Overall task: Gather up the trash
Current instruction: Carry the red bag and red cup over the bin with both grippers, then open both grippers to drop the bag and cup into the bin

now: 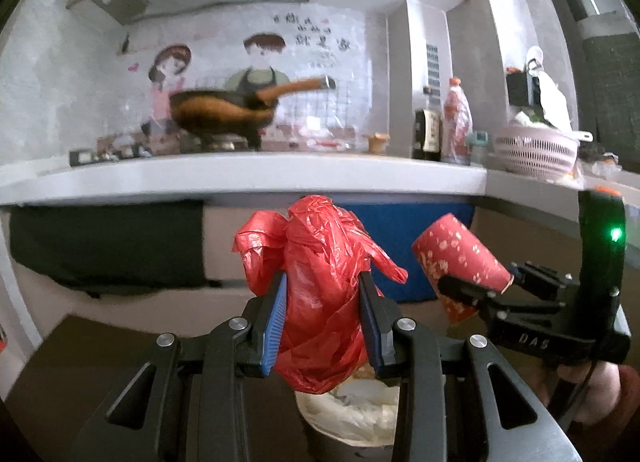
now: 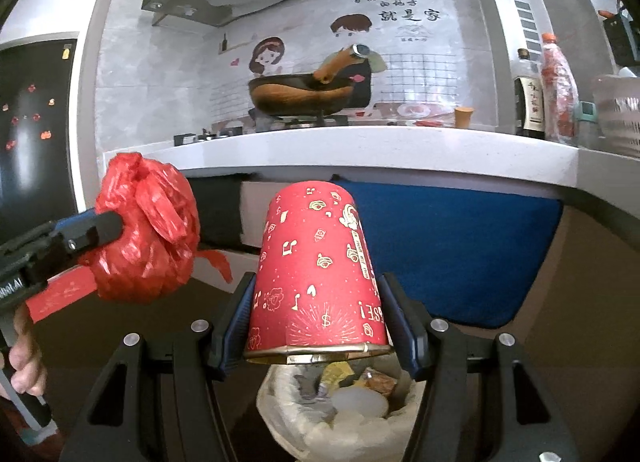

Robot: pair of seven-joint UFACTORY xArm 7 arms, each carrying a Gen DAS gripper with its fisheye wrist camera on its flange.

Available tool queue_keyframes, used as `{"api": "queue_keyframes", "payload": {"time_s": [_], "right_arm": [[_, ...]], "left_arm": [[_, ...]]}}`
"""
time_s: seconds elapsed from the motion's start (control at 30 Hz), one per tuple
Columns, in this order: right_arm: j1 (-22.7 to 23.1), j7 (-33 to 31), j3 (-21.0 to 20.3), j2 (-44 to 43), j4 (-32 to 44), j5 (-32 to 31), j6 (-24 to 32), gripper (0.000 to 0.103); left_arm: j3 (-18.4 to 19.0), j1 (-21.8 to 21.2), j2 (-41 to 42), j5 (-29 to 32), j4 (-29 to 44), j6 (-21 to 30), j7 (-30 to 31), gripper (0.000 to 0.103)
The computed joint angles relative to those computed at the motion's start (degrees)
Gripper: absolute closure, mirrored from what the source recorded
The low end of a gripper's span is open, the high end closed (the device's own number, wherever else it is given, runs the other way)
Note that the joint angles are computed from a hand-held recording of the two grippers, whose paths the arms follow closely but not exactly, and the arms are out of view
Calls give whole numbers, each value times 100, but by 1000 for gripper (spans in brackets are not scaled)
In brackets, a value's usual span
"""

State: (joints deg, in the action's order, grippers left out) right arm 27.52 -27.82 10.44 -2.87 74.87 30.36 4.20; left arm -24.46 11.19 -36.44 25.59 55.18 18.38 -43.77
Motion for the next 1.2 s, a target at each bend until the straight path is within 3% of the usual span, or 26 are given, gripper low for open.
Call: {"api": "queue_keyframes", "payload": {"time_s": [0.3, 0.53, 1.03, 1.2], "right_arm": [[-259, 2, 74, 355, 122, 157, 140, 45], [-474, 455, 205, 655, 199, -311, 159, 45], [-710, 1405, 324, 1213, 478, -1099, 401, 45], [-718, 1737, 292, 1422, 618, -1407, 519, 45]], "left_arm": [[-84, 17, 713, 179, -30, -195, -312, 68], [-69, 53, 1209, 568, 10, -409, -732, 68], [571, -493, 2131, 1384, 206, -512, -1356, 68], [886, -820, 2415, 1361, 326, -516, -1247, 68]]}}
